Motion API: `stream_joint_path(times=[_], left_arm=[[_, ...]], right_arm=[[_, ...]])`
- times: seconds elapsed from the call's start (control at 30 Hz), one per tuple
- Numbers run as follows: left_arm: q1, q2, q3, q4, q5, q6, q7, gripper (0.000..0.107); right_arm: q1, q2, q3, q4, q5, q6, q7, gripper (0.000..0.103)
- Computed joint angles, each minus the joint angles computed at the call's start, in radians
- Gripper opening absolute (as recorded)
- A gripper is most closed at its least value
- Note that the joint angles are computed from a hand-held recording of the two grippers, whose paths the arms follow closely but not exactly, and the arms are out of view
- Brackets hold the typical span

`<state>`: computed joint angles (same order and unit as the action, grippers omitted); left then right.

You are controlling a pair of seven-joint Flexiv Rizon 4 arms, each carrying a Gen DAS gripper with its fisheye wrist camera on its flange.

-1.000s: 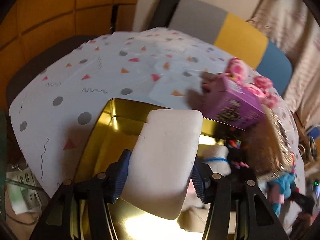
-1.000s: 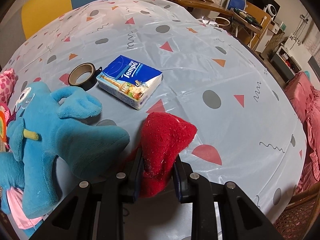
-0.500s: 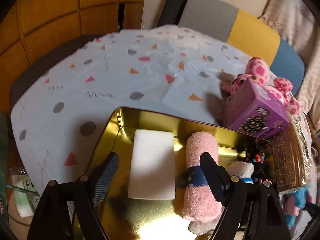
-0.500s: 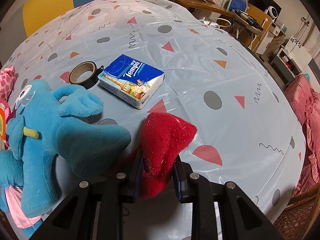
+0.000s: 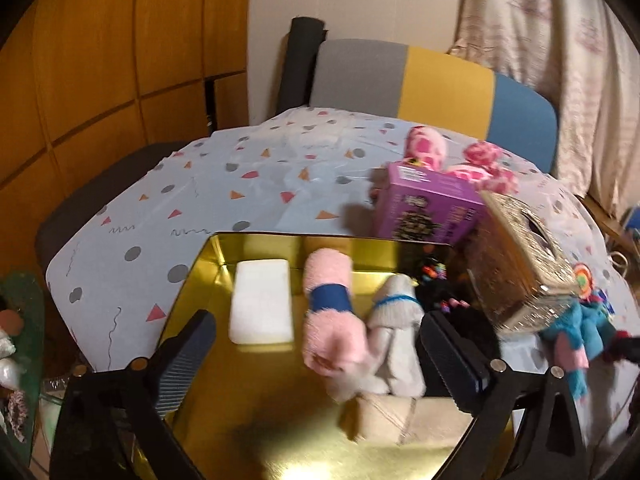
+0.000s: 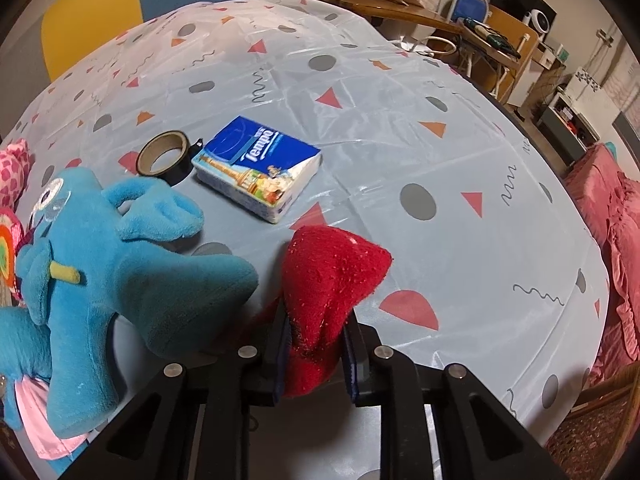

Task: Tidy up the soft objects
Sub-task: 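Drop the white block into the gold tray with the left tool while the right tool holds the red cloth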

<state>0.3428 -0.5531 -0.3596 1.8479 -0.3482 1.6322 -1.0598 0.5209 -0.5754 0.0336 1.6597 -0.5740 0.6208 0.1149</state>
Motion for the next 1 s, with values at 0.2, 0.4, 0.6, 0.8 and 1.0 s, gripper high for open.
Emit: stream_joint_path(times=[0.2, 0.4, 0.6, 0.8, 1.0], left_arm=[[-0.003, 0.033, -0.011, 0.041, 0.003, -0.004, 0.007, 0.103], [-0.016, 0.047, -0.001, 0.058, -0.007, -0.018, 0.013, 0.103], [-0.039, 0.05, 0.026, 0.059, -0.02, -0.037, 0.017, 0.103], [-0.06, 0.051, 0.048, 0.059, -0.031, -0.047, 0.03, 0.103], [-0.034, 0.051, 0.02, 0.074, -0.031, -0.018, 0.056, 0.103]], right_arm=[[0.017, 0.037, -0.024, 0.046, -0.058, 0.001, 0.101, 0.02], [0.025, 0.107, -0.054, 0.141, -0.236, 0.06, 0.307, 0.02], [-0.009, 0.143, -0.05, 0.195, -0.428, 0.154, 0.462, 0.02], [-0.036, 0.146, -0.059, 0.203, -0.621, 0.255, 0.547, 0.02], [-0.075, 0.139, -0.056, 0.193, -0.762, 0.401, 0.621, 0.02]])
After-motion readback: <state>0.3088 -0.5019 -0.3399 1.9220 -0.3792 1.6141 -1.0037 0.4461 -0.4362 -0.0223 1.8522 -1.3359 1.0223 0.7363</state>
